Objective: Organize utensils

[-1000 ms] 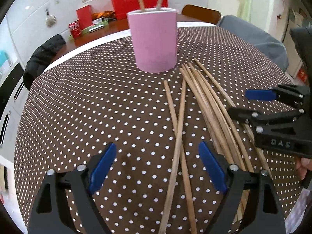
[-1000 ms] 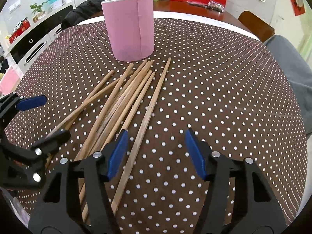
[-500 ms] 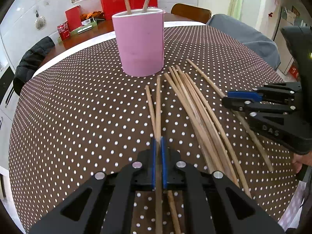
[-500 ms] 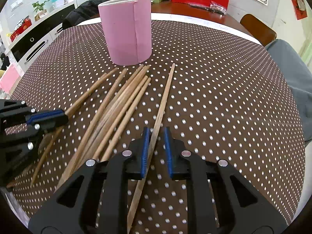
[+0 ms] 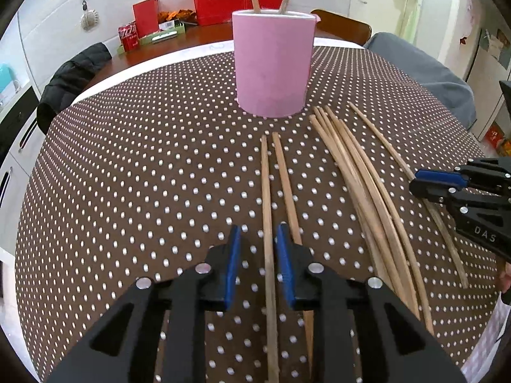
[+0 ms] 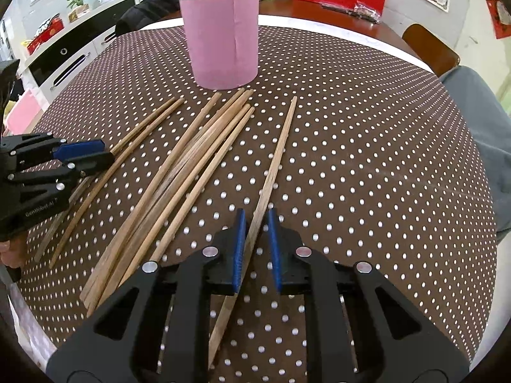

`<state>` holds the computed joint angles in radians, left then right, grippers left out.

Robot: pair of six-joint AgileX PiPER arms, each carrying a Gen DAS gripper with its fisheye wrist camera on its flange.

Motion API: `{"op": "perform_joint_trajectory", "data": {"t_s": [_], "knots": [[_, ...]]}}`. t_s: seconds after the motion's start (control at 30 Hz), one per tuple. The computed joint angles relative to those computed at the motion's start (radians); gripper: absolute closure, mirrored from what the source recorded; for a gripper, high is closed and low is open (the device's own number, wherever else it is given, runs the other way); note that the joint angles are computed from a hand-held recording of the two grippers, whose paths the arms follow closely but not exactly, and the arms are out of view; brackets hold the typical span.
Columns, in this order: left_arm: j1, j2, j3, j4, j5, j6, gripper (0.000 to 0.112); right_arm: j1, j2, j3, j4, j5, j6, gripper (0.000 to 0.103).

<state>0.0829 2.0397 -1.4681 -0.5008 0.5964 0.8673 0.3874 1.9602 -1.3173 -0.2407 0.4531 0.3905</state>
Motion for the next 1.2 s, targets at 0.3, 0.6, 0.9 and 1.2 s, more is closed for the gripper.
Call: {"op": "perform_joint_trajectory", "data": {"t_s": [0.3,0.6,0.9,1.2], "knots": [[-0.022,0.034,-0.082,0.065,0.069,0.029,0.103,-0.003,0.094,-0.167,-0.046,0.101,0.053,0.085],[-0.015,-0.015,-0.001,0.084,0.018,0.037,0.106,-0.076,0.035,-0.06,0.22,0.01,-0.183,0.09],[-0.024,-0.023,-0.002,0.123,0.027,0.072,0.094,-0.006,0.04,-0.062,-0.027,0.039,0.033,0.091],[0.029,-0.092,0.114,-0.113,-0.021,0.228,0.107,-0.081,-0.109,0.16,0.298,-0.185,-0.23,0.097]]}}
